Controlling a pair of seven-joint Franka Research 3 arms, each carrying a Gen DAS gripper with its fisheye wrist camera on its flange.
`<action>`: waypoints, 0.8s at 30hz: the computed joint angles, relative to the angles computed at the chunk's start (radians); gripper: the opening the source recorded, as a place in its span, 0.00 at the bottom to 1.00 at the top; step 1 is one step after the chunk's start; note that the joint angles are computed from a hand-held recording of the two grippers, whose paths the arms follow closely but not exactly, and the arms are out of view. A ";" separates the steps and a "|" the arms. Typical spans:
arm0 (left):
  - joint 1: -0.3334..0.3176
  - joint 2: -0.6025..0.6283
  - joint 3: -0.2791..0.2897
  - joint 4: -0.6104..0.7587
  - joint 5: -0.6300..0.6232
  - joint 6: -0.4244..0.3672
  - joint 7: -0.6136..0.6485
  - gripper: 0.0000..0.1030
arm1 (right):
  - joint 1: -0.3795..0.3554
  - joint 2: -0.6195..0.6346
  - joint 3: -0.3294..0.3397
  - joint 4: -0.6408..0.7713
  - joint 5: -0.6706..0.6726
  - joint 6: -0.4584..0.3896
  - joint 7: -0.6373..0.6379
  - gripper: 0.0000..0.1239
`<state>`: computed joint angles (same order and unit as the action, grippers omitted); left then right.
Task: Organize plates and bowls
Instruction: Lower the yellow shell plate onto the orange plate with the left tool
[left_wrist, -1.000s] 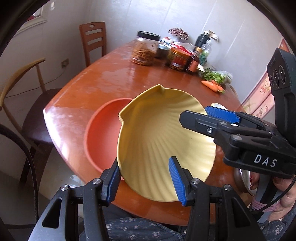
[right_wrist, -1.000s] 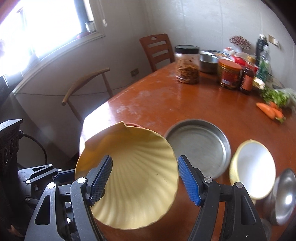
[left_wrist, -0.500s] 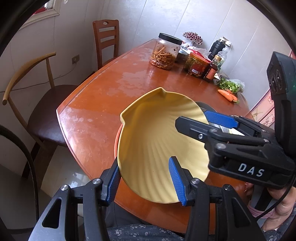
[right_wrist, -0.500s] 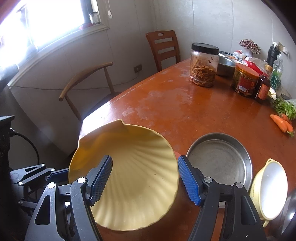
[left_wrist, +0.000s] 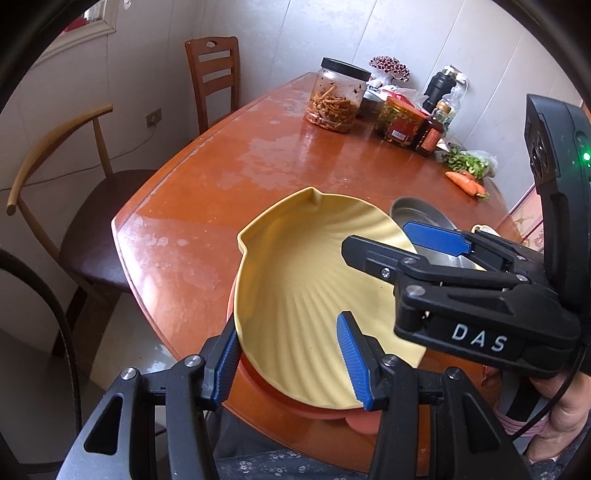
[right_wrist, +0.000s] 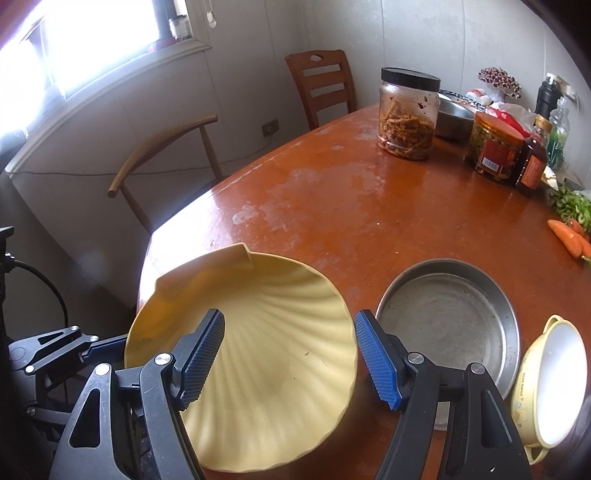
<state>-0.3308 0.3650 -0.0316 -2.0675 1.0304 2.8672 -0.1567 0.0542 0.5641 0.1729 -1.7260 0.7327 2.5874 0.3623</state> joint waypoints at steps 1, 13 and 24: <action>0.002 0.002 -0.004 0.002 -0.010 -0.010 0.010 0.50 | 0.002 0.002 0.002 -0.001 0.001 0.010 -0.004 0.60; 0.003 0.003 -0.003 0.010 -0.029 -0.029 0.034 0.50 | -0.007 0.013 0.015 0.005 0.022 0.017 -0.021 0.61; 0.003 -0.011 -0.014 0.006 -0.038 -0.071 0.045 0.50 | -0.015 -0.001 0.014 -0.008 0.037 0.018 -0.031 0.61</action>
